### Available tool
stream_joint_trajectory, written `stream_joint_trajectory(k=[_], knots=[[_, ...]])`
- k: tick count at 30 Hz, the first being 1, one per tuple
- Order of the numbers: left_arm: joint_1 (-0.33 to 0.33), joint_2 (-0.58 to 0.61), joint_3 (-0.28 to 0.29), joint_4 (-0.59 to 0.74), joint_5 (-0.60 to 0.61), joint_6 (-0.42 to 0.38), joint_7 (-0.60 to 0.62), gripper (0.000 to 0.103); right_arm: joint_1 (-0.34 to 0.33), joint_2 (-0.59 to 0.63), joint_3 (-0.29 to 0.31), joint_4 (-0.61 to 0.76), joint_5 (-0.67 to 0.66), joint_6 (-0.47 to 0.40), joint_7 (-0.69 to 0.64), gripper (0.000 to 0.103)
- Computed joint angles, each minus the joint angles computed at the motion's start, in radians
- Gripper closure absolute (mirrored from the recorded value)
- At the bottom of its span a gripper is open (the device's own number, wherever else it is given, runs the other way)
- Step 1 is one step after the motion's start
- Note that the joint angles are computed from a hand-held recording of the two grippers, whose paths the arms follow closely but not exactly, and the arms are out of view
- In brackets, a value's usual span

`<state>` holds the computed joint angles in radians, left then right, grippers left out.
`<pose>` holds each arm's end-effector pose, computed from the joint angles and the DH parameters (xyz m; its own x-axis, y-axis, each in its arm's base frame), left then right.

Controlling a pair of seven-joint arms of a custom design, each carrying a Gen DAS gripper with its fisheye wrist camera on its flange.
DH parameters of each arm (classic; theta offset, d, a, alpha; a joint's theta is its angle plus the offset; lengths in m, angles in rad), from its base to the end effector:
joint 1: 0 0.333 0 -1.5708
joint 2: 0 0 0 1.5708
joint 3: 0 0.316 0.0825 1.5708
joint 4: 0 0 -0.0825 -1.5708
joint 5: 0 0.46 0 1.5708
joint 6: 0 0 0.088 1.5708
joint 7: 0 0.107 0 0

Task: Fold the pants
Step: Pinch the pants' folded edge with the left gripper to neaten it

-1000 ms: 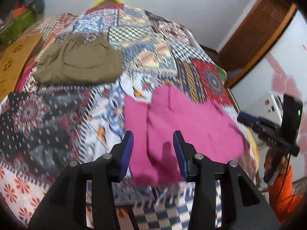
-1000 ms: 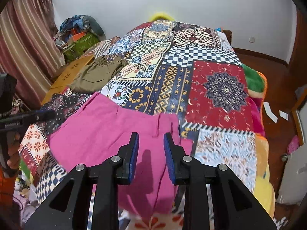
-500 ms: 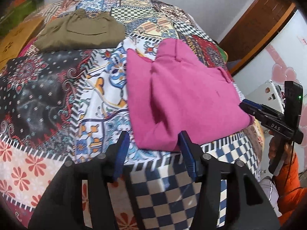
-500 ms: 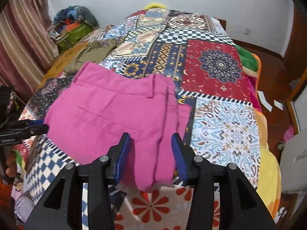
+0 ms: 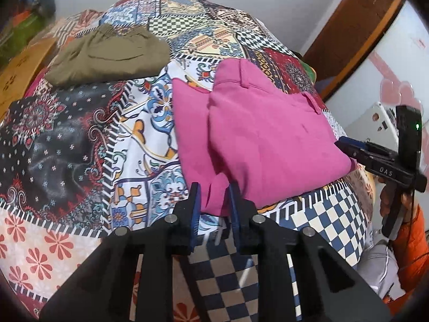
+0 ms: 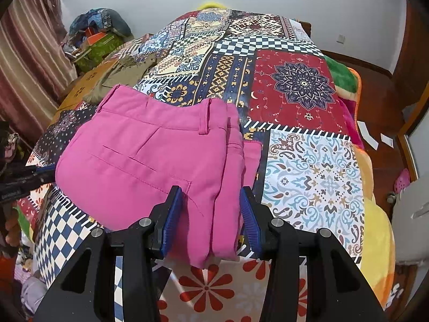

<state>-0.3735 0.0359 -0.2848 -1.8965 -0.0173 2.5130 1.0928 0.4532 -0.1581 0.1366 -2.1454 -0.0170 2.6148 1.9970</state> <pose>0.5434 -0.4175 0.5200 -0.2291 -0.9334 0.2761 -0.8764 0.0744 -0.4758 0.5136 0.3475 0.5115 0.2376 -0.9488 -0.2084 -0.8317 -0.0878 -0.5483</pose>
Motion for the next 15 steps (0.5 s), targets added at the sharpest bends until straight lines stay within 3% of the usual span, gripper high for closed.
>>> stream_joint_trajectory(k=[3, 7, 11, 15], knots=[[-0.002, -0.013, -0.004, -0.010, -0.018, 0.029, 0.034, 0.085, 0.002, 0.003, -0.004, -0.001, 0.019, 0.000, -0.010, 0.062], [0.000, 0.018, -0.004, 0.019, -0.069, -0.018, 0.087, 0.082, 0.002, 0.009, -0.004, 0.002, 0.031, 0.004, -0.015, 0.062], [0.007, 0.025, -0.001, 0.004, -0.152, 0.022, 0.112, 0.083, 0.001, 0.008, -0.001, -0.005, 0.027, 0.013, -0.007, 0.061], [0.000, 0.013, 0.001, -0.012, -0.110, 0.040, 0.050, 0.097, 0.003, 0.005, -0.003, -0.011, 0.039, 0.021, -0.011, 0.061]])
